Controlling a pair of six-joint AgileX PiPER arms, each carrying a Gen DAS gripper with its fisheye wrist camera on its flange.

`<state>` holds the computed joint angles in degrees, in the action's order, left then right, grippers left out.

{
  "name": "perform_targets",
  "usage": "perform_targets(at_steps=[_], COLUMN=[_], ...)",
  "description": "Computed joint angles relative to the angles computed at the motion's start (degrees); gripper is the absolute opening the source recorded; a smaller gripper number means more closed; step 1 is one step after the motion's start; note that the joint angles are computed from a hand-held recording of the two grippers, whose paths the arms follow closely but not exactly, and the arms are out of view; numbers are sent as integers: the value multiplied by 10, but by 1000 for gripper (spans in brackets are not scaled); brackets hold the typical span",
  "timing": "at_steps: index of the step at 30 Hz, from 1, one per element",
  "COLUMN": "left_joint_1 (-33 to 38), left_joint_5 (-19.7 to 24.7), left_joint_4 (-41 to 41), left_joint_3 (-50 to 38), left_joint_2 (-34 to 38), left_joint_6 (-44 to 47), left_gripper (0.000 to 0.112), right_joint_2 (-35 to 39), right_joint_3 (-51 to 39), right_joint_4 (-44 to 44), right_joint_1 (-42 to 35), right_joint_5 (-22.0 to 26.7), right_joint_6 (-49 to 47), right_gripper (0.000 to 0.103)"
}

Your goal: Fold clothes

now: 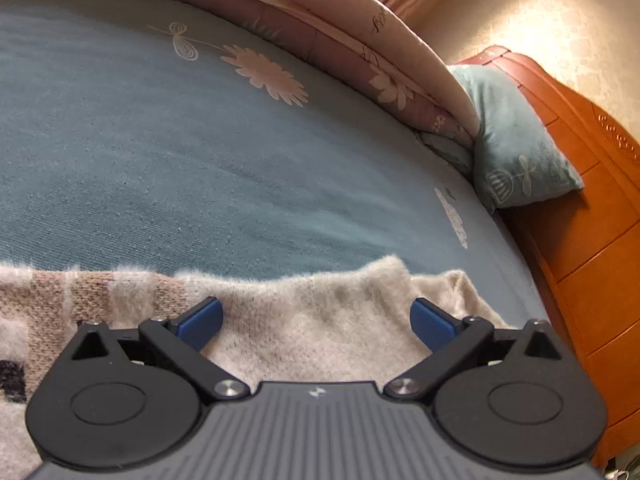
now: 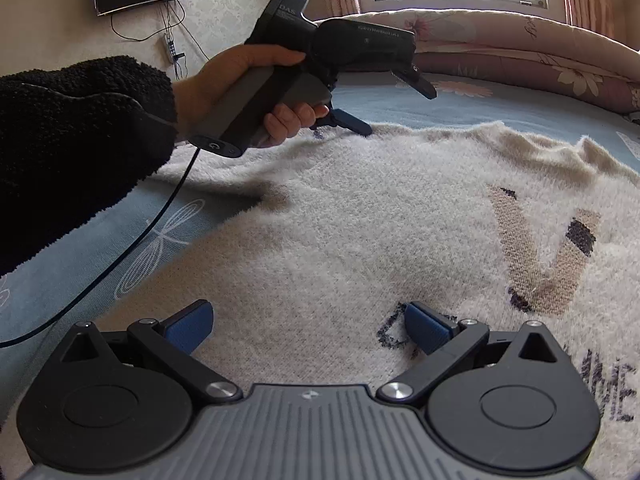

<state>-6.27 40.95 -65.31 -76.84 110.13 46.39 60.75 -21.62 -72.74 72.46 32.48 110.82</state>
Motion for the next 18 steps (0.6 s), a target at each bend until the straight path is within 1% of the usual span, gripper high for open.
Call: perform_targets(at_steps=[2,3,5,6,9,13,16,18], left_joint_1=[-14,-22,-30,-28,-9,12,9,2], left_joint_5=[-28,-41,-52,-45,-3,25,5,-33], left_joint_4=[8,20,54,65,72,88,97,109], left_joint_3=[-4,-8,-21,-27,-31,-23,-23,-23], left_joint_2=[0,-2,-8,-13,-29,-33,-19,-9], left_joint_6=[2,-12,-62,-81,-69,-80,-87,-80], left_gripper=[100,100,100,100,100,100,100,100], right_joint_2=[-5,-5,-4,-3,-2,-1,1,1], right_joint_3=[4,4,4,4,4,4,3,3], right_joint_4=[-4,-5,-6,-6,-6,-7,-7,-7], right_joint_1=[-3,-3,0,1,3,4,5,6], right_joint_5=[-5,-5,-3,-1,1,2,3,4], right_joint_6=[5,6,8,8,9,9,10,10], right_gripper=[103,103,103,103,103,103,103,103])
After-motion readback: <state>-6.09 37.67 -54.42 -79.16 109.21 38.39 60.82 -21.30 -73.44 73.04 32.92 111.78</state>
